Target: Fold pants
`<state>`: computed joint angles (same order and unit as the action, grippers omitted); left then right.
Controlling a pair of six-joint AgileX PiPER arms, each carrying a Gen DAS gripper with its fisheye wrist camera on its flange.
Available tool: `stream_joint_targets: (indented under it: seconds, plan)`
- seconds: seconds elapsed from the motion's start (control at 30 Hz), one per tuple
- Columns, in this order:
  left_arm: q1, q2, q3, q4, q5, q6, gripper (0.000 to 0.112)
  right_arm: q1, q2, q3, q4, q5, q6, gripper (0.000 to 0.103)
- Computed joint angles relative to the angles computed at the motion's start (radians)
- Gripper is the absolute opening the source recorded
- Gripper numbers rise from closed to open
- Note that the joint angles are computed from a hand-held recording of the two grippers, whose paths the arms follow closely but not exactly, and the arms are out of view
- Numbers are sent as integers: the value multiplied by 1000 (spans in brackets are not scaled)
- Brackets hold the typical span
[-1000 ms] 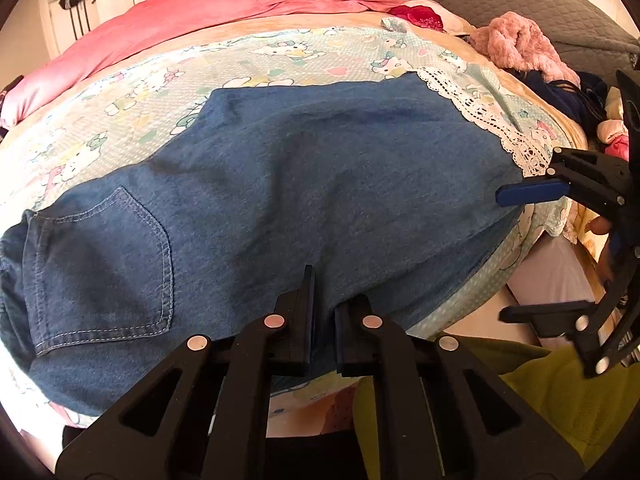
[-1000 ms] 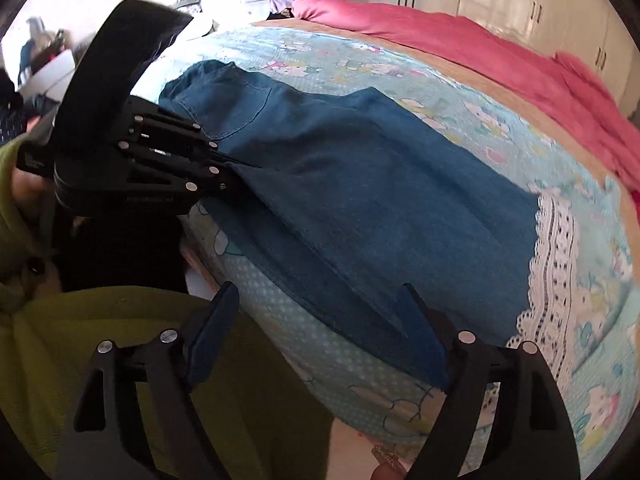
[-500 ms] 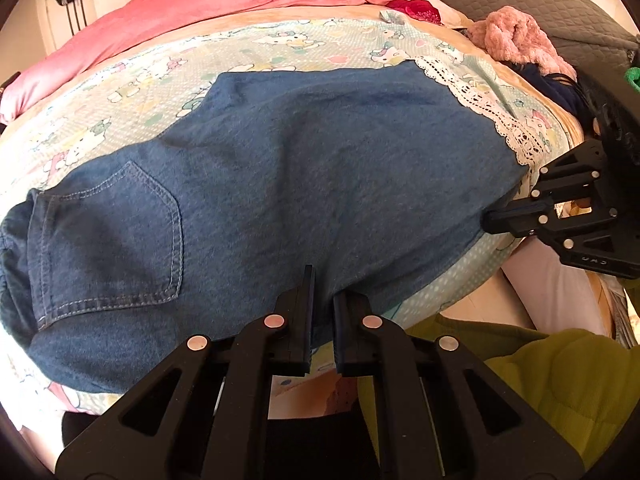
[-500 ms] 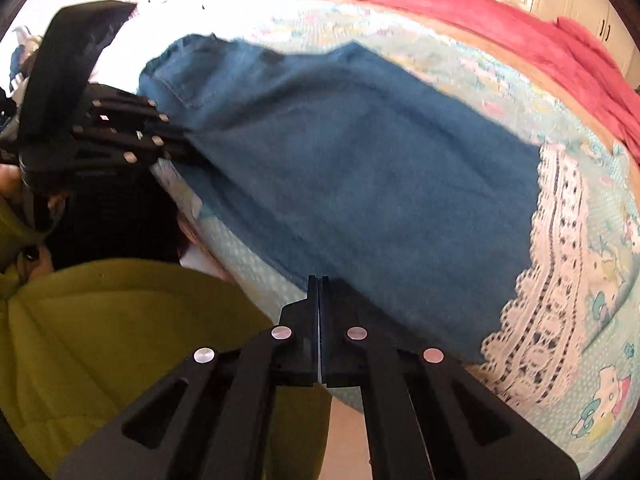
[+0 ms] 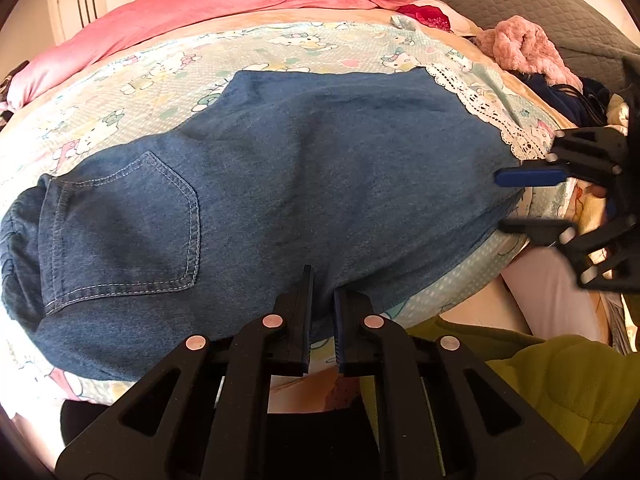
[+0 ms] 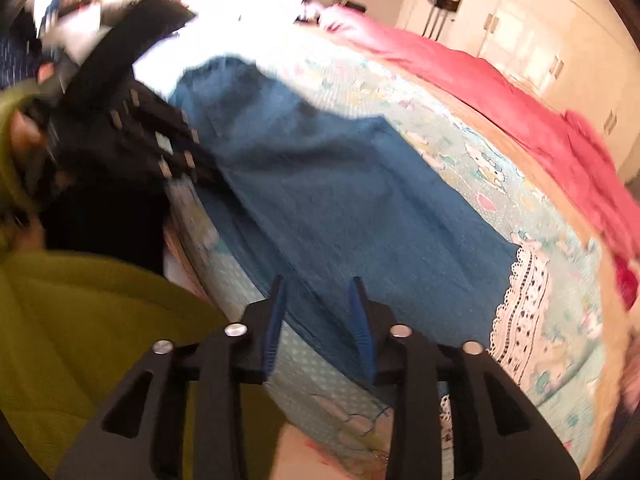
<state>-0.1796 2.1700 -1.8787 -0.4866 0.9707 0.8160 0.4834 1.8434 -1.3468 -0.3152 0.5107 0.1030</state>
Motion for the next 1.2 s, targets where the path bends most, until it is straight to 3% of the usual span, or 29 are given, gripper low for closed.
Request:
stream_joint_targets:
  seconds: [0.07, 0.1, 0.13, 0.27, 0.43, 0.47, 0.6, 0.67, 0.77, 0.87, 0.97, 1.03, 1.07, 1.13, 1.2]
  plan:
    - [0, -2, 0, 2, 1, -3, 4, 17, 42, -26, -94, 23, 45, 33]
    - [-1, -5, 4, 3, -1, -2, 4, 17, 57, -39, -99, 33, 42, 22]
    - [-1, -4, 3, 5, 1, -2, 4, 8, 72, -58, -63, 46, 7, 2]
    - [-2, -2, 2, 9, 10, 7, 6, -33, 30, -22, 120, 34, -185, 2]
    - [-1, 10, -7, 17, 31, 12, 10, -38, 26, 14, 147, 22, -215, 2]
    - [0, 4, 3, 13, 25, 22, 10, -46, 24, 17, 184, 26, -225, 5]
    - [20, -44, 55, 20, -13, 31, 39, -91, -4, 17, 402, 56, -385, 21]
    - [71, -52, 37, -48, 36, 46, 39, -122, -53, 49, 491, 30, -461, 25]
    - [130, -15, -70, -103, 93, -20, 47, -191, -102, 60, 610, -6, -501, 42]
    - [120, 64, -220, 8, 82, -180, 51, -233, -76, 5, 572, 0, -406, 48]
    - [99, 134, -312, 177, 52, -327, 69, -259, -17, -64, 495, 67, -284, 49]
    - [131, 178, -353, 161, 85, -362, 70, -269, 20, -85, 440, 140, -218, 63]
    - [154, 179, -342, 108, 84, -334, 70, -267, 43, -75, 403, 150, -184, 63]
    - [172, 161, -306, 78, 64, -297, 68, -247, 19, 4, 351, 56, -152, 64]
    - [164, 159, -312, 99, 73, -305, 68, -224, 11, 20, 289, 37, -98, 64]
